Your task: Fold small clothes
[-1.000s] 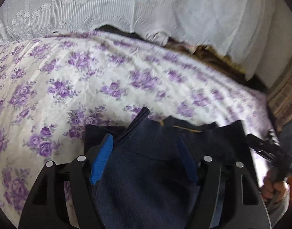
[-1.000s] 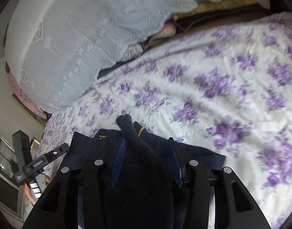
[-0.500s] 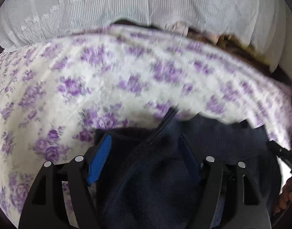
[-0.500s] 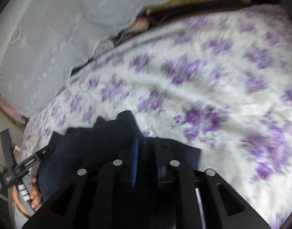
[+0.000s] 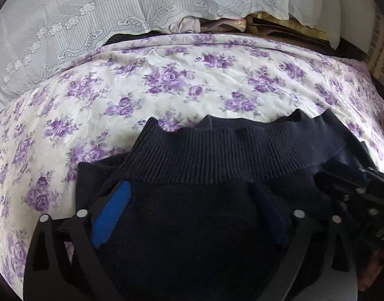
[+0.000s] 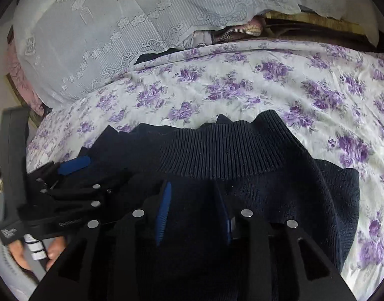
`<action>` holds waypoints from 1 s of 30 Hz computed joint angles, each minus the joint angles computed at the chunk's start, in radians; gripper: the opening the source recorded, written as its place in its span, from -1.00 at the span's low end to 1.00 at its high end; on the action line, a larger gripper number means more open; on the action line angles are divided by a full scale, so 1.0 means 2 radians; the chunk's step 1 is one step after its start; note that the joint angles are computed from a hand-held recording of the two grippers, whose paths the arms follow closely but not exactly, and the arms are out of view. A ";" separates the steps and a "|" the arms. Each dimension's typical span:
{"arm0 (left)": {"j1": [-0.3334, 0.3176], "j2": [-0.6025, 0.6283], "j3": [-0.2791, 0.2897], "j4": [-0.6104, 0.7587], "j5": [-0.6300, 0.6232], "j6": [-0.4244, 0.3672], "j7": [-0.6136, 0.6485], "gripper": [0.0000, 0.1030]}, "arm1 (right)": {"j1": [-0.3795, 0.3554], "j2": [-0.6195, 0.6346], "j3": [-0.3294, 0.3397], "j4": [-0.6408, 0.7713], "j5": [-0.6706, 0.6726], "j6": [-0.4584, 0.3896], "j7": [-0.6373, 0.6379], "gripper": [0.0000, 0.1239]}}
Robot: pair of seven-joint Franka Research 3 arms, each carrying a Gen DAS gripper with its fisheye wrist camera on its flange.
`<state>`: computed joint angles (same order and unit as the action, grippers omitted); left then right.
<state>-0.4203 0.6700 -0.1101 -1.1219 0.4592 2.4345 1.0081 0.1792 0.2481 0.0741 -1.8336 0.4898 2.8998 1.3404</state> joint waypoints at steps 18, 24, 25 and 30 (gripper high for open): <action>0.004 -0.096 0.006 -0.134 0.079 0.054 -0.097 0.85 | 0.026 -0.121 0.002 -0.156 0.080 0.083 -0.062 -0.26; 0.003 -0.074 0.002 -0.107 0.081 0.021 -0.079 0.87 | 0.031 -0.110 -0.003 -0.152 0.049 0.072 -0.048 -0.09; 0.003 -0.074 0.001 -0.108 0.079 0.022 -0.078 0.87 | 0.031 -0.110 -0.002 -0.151 0.054 0.072 -0.054 -0.06; 0.002 -0.079 0.004 -0.112 0.082 0.026 -0.083 0.87 | 0.033 -0.114 -0.001 -0.151 0.078 0.077 -0.072 -0.06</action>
<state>-0.4161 0.5117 -0.1026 -1.3466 0.6226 2.4873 0.8415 0.2444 0.0210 0.0716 -2.1361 0.6468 3.0533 1.1957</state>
